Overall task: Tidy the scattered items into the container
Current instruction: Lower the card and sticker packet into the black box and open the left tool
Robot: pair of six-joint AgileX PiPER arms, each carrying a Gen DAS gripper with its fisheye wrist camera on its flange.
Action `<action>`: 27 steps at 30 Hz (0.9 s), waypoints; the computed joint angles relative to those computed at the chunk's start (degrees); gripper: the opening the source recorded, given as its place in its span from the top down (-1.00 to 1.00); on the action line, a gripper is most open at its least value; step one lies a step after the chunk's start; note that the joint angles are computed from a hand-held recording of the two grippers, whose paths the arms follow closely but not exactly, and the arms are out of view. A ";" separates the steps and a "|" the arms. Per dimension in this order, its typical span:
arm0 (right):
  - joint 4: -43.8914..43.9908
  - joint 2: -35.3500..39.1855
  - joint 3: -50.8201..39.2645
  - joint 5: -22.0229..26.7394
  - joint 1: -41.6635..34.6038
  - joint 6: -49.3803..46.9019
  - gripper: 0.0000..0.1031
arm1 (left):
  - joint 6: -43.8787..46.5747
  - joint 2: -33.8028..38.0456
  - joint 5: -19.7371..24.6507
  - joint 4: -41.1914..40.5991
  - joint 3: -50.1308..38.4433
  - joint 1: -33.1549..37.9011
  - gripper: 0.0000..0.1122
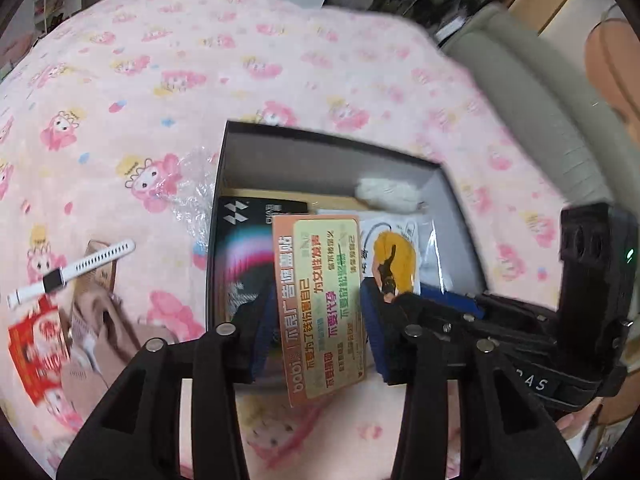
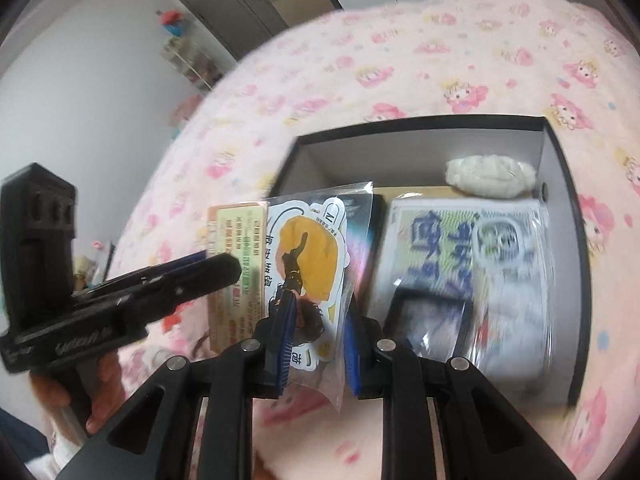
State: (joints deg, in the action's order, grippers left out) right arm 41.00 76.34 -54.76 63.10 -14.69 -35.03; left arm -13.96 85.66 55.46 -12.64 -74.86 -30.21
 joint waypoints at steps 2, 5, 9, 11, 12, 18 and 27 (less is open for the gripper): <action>-0.83 5.53 -2.40 -1.58 1.63 1.56 0.63 | -1.45 5.97 2.64 3.73 -4.32 -1.62 0.24; -0.56 8.92 -1.55 -3.67 1.79 0.03 0.63 | -3.74 10.25 4.32 7.62 -5.91 -4.11 0.24; -0.59 11.94 -0.21 -4.81 2.21 -2.68 0.63 | -6.48 13.16 6.09 10.09 -6.81 -5.34 0.14; -1.09 13.49 -0.20 -4.39 3.02 -3.30 0.62 | -7.20 15.11 8.97 11.49 -9.08 -6.04 0.10; -1.11 14.17 -0.17 -4.23 3.20 -3.37 0.62 | -6.70 16.05 10.73 12.39 -10.50 -6.61 0.10; 1.90 13.12 -0.17 -1.96 -2.34 -5.41 0.50 | -10.08 13.91 10.35 16.83 -11.01 -8.43 -0.11; -3.72 4.41 2.57 -11.65 -5.19 -0.90 0.44 | -9.45 20.56 8.21 19.96 -15.31 -13.61 -0.15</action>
